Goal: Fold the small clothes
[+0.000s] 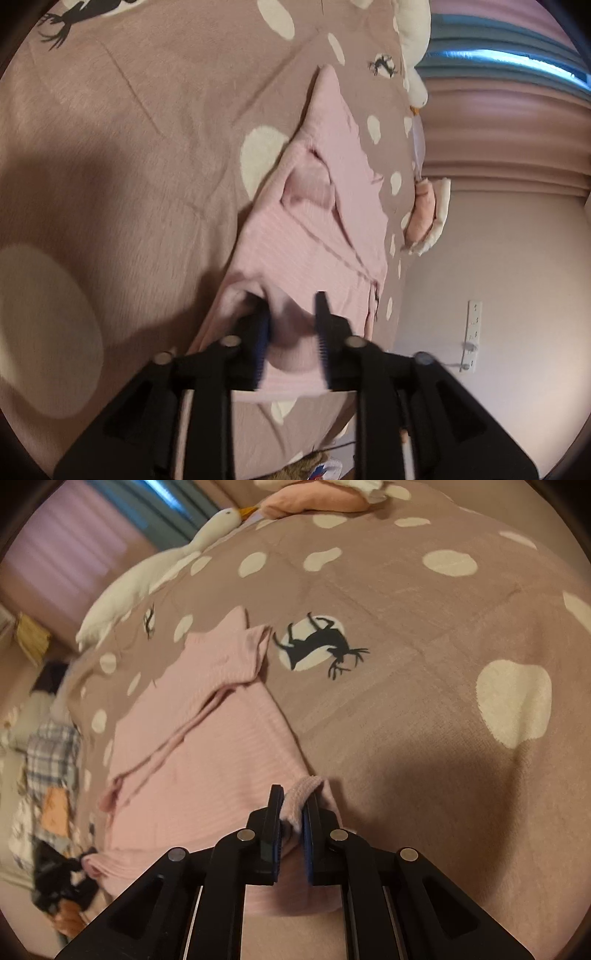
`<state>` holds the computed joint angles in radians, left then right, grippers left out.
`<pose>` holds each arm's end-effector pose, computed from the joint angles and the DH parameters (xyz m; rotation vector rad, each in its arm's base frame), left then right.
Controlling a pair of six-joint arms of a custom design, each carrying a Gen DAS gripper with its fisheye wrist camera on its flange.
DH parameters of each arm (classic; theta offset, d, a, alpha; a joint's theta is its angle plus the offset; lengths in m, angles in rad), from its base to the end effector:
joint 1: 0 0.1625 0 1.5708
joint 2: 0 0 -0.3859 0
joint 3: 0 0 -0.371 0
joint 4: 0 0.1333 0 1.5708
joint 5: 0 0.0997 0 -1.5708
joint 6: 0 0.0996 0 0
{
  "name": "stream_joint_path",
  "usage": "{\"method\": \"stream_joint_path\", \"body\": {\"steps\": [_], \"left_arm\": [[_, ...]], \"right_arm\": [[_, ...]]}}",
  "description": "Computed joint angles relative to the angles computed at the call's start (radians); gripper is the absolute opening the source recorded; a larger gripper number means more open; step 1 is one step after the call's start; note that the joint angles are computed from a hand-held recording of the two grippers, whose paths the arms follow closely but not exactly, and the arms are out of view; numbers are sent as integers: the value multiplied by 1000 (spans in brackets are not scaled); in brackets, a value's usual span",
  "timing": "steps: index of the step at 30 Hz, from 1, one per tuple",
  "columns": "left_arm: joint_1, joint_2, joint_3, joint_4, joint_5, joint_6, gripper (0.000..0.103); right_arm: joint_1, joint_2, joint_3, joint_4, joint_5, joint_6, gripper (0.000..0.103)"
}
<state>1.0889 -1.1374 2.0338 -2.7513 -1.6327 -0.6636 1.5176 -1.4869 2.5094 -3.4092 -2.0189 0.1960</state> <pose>-0.1271 -0.5173 0.1555 0.2521 -2.9099 0.3020 0.0709 -0.3637 0.2415 -0.5627 -2.4841 1.1340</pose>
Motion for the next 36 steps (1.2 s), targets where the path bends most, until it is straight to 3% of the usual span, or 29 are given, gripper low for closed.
{"method": "stream_joint_path", "body": {"steps": [1,3,7,9,10,12,16,26,27,29,31,36], "left_arm": [[2,-3,2,-14,6,0,43],[3,-14,8,-42,23,10,48],[-9,-39,7,-31,104,41,49],[-18,-54,10,-17,146,64,49],[-25,-61,11,-9,167,76,49],[-35,-68,15,2,201,109,49],[-63,-50,15,10,280,185,62],[-119,68,-3,5,461,368,61],[-124,73,3,-15,475,384,58],[-132,82,10,-37,505,407,38],[-128,84,11,-34,511,408,10],[-155,54,56,-114,525,393,6]], "right_arm": [[-10,-7,7,-19,21,2,7],[-15,-14,13,-46,34,1,7],[4,-25,11,-64,9,-11,12],[49,2,2,-120,-100,-25,40],[60,7,2,-143,-129,-38,42],[65,-11,4,-130,-144,-56,42],[63,-23,-6,-55,-164,-92,42],[69,114,-92,40,-217,-171,42],[71,132,-100,27,-224,-186,36],[72,147,-107,24,-223,-203,21],[83,160,-106,-4,-238,-217,11],[147,184,-91,-114,-307,-241,6]]}}
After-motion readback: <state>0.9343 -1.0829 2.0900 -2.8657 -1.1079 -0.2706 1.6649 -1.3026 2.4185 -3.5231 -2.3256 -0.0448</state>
